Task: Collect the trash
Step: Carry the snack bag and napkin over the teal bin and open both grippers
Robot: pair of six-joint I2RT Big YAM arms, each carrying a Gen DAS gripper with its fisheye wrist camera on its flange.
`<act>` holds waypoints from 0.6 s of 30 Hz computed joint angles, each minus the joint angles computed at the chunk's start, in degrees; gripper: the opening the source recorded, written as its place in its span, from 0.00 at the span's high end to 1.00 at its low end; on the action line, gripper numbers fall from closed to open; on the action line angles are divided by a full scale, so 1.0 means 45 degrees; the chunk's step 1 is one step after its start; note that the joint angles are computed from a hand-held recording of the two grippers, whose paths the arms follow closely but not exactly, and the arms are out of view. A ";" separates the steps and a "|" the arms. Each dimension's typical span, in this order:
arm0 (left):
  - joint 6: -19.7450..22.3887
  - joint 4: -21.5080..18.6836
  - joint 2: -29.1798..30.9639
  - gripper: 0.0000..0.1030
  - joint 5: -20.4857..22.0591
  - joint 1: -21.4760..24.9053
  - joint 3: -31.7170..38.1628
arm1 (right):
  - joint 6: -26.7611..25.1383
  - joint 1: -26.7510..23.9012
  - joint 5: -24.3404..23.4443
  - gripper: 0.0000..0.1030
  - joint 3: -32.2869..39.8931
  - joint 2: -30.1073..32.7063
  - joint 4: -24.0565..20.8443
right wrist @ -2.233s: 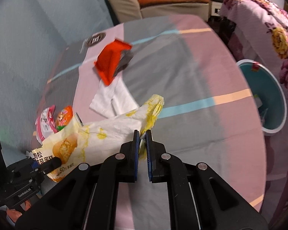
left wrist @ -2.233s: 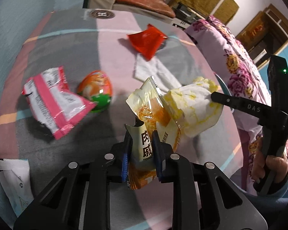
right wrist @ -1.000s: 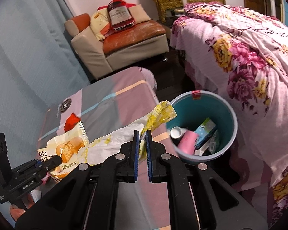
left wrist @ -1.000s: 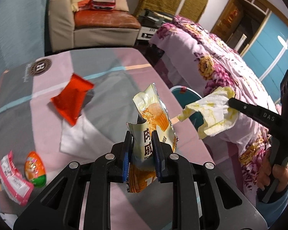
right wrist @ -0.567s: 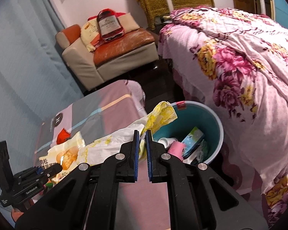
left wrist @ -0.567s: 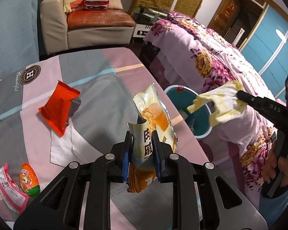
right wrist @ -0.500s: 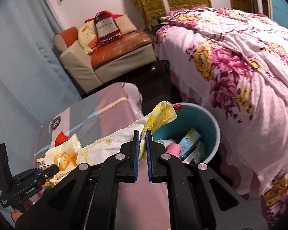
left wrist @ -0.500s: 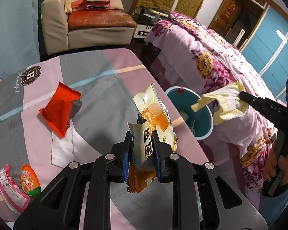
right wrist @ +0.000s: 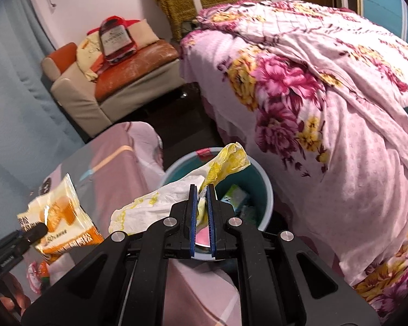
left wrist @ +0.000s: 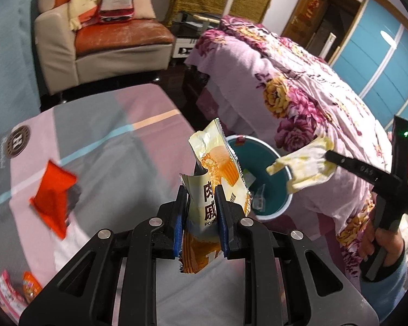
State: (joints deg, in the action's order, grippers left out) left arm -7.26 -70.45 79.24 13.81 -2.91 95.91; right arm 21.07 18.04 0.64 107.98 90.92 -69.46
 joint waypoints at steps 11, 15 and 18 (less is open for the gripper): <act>-0.0005 -0.0019 0.1764 0.79 0.0069 -0.0805 0.1536 | -0.0178 -0.0452 -0.0301 0.87 -0.0106 0.0651 -0.0185; -0.0024 -0.0068 0.2261 0.79 0.0113 -0.1023 0.1848 | -0.0149 -0.0488 -0.0641 0.70 -0.0186 0.0813 -0.0162; 0.0042 -0.0129 0.2549 0.79 0.0087 -0.1183 0.2008 | -0.0054 -0.0549 -0.0673 0.61 -0.0258 0.0811 -0.0110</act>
State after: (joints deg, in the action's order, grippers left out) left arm -7.07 -71.03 90.71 14.20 -8.24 104.95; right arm 20.82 15.57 -2.39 106.83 94.57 -69.95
